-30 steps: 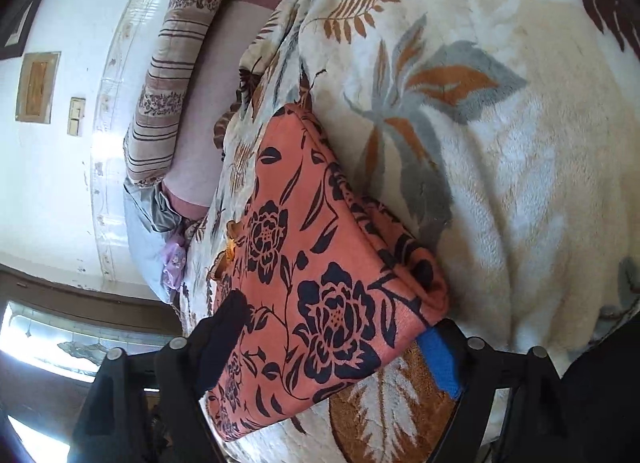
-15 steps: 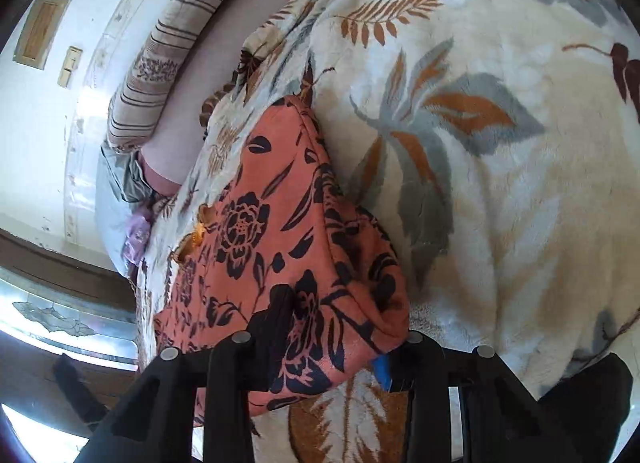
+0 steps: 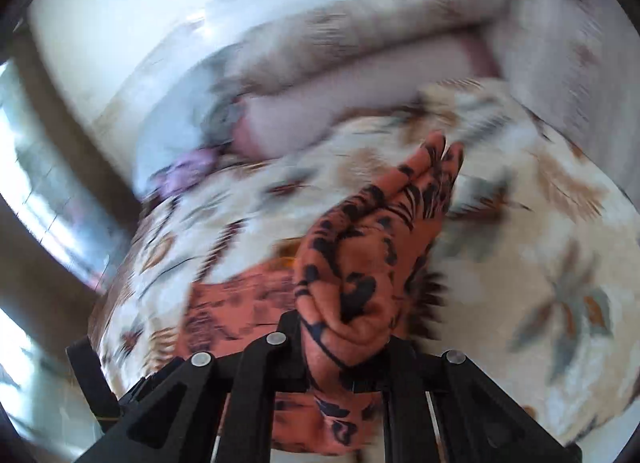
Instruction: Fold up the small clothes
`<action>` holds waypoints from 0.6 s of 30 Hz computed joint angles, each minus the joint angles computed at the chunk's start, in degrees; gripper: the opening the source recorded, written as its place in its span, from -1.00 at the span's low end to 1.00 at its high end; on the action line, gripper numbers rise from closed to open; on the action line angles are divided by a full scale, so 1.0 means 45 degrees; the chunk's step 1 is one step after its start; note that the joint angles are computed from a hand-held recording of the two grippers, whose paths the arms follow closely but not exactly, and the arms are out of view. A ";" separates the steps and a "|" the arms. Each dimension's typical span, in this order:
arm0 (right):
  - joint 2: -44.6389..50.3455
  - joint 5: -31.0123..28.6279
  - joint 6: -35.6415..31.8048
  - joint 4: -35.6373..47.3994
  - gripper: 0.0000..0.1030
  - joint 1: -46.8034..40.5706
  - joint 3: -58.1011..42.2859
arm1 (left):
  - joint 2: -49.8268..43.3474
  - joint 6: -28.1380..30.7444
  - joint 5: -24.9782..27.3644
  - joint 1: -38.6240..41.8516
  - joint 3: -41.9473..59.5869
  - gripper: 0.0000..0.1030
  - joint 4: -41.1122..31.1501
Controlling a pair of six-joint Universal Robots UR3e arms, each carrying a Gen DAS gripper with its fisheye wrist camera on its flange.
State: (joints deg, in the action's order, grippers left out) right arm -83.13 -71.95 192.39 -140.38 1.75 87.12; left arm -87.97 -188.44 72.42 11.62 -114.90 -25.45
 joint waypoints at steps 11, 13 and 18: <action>0.6279 -0.1595 -0.0142 0.3007 -0.80 0.5105 -0.6411 | 0.5496 0.3702 -0.4037 0.8284 -0.4225 0.78 -0.4166; 0.5837 -0.2079 -0.0324 0.3058 -0.80 0.5231 -0.7164 | 0.5859 0.4226 -0.4782 0.8927 -0.4377 0.78 -0.4766; 0.5668 -0.1836 -0.0589 0.2698 -0.79 0.5908 -0.7017 | 0.6265 0.5438 -0.6462 0.9808 -0.4208 0.78 -0.5952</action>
